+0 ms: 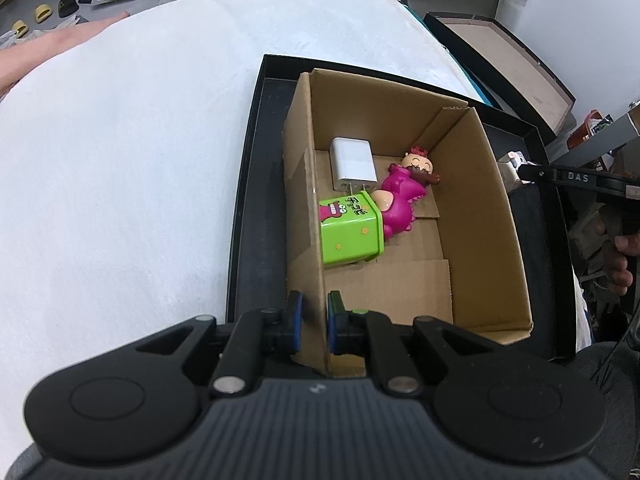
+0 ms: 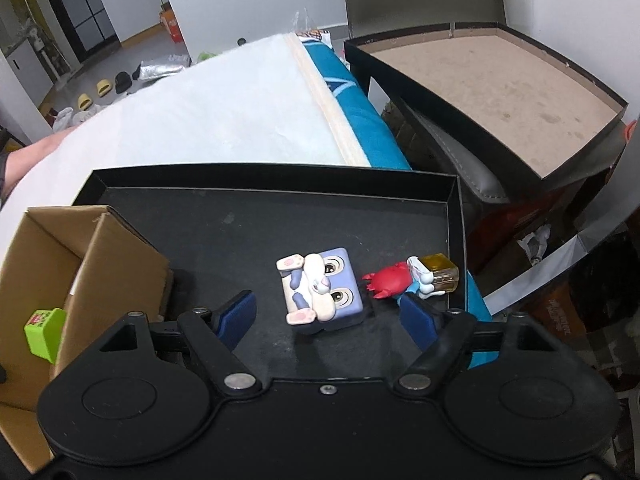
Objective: Organize rigid objects
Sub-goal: 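Move the right gripper to the white-and-blue cube figure and grasp it, then carry the cube figure into the box and release it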
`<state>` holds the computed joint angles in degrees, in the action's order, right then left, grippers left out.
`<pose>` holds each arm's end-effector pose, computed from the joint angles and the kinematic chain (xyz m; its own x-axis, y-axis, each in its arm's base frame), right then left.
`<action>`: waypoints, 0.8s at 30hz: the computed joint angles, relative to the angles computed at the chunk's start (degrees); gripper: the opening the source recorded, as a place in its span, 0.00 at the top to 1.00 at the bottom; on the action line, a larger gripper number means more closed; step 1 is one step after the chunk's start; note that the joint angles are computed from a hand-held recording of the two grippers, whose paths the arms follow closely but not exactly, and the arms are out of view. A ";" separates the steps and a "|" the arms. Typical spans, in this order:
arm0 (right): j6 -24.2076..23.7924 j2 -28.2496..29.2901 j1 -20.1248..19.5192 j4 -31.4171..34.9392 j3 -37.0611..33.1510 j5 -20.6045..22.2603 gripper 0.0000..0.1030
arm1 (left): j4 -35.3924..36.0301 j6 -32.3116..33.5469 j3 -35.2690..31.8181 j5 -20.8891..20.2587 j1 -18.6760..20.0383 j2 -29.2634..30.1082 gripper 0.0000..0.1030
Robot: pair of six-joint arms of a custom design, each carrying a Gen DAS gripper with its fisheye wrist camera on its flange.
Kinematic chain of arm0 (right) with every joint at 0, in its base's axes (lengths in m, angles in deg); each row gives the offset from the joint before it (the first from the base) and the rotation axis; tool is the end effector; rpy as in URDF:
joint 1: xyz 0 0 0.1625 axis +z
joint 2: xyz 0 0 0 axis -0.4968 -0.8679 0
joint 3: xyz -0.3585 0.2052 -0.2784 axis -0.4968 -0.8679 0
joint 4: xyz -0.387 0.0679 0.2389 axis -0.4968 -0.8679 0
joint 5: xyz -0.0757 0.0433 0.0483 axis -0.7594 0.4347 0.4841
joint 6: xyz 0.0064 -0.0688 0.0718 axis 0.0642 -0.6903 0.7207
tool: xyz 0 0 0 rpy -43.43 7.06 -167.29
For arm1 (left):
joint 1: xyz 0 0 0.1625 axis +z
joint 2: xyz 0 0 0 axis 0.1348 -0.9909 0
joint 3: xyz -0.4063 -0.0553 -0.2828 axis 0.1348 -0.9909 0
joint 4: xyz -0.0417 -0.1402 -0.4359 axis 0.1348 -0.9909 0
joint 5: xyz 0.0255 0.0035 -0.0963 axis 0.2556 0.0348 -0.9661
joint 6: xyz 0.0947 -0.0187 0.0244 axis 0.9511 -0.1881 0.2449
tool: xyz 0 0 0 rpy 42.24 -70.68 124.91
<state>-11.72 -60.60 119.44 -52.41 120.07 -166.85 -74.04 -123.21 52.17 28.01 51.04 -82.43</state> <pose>0.0911 -0.9665 0.1398 -0.6358 -0.5848 0.5037 -0.6790 0.7341 -0.0048 -0.1897 -0.7093 0.1157 -0.7709 -0.4390 -0.4615 -0.1332 0.8196 -0.5572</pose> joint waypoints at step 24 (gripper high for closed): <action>1.48 -4.20 0.46 -0.64 7.75 -0.29 0.58 | -1.70 0.63 0.86 0.50 -0.46 -0.34 0.90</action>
